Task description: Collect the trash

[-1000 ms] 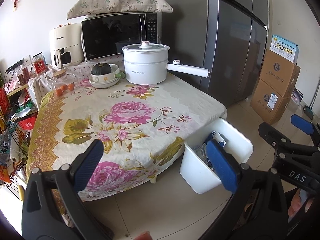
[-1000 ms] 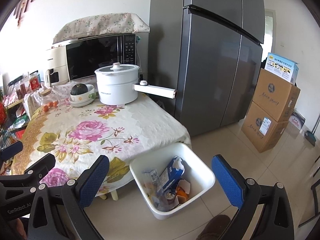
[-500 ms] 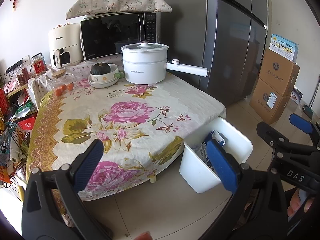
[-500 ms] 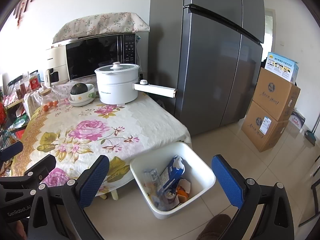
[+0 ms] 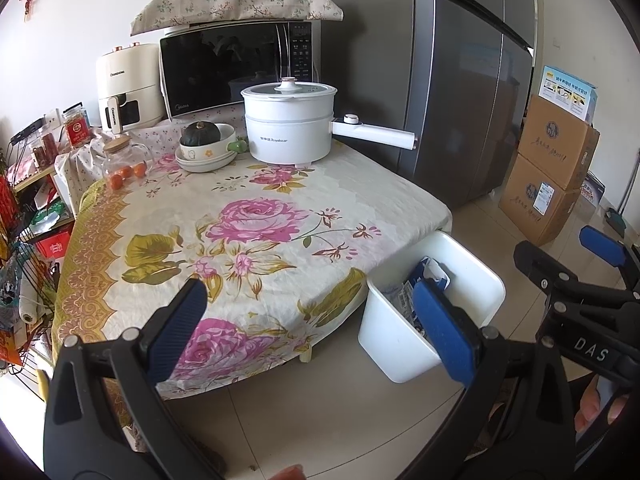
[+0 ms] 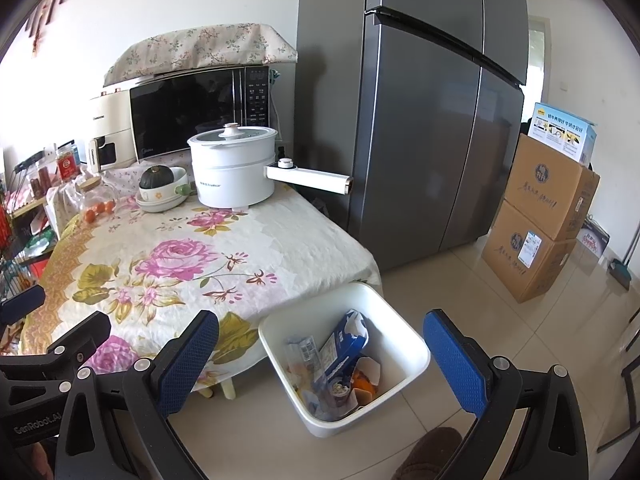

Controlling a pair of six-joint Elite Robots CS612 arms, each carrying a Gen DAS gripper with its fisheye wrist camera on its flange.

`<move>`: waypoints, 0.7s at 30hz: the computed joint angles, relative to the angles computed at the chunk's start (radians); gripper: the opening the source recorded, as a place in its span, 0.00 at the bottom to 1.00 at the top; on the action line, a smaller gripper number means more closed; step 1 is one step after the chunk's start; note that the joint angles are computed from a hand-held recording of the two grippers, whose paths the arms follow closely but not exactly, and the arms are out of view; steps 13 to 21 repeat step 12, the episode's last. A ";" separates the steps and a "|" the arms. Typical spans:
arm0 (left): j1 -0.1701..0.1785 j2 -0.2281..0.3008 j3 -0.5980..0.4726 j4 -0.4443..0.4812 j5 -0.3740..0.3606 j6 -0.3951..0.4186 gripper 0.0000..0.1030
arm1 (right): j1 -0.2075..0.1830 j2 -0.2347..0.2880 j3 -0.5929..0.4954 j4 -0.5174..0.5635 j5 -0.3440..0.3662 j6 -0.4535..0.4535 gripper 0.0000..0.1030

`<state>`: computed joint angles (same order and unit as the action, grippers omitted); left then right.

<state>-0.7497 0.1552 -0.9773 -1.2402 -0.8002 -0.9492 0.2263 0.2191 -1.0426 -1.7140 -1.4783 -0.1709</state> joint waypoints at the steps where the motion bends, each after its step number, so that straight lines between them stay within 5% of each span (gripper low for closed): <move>1: 0.000 -0.001 0.001 0.001 0.000 -0.001 0.99 | 0.000 -0.001 0.001 0.000 0.001 0.000 1.00; 21: 0.002 0.004 -0.007 0.003 -0.021 0.000 0.99 | 0.001 0.000 -0.002 0.003 -0.004 0.004 1.00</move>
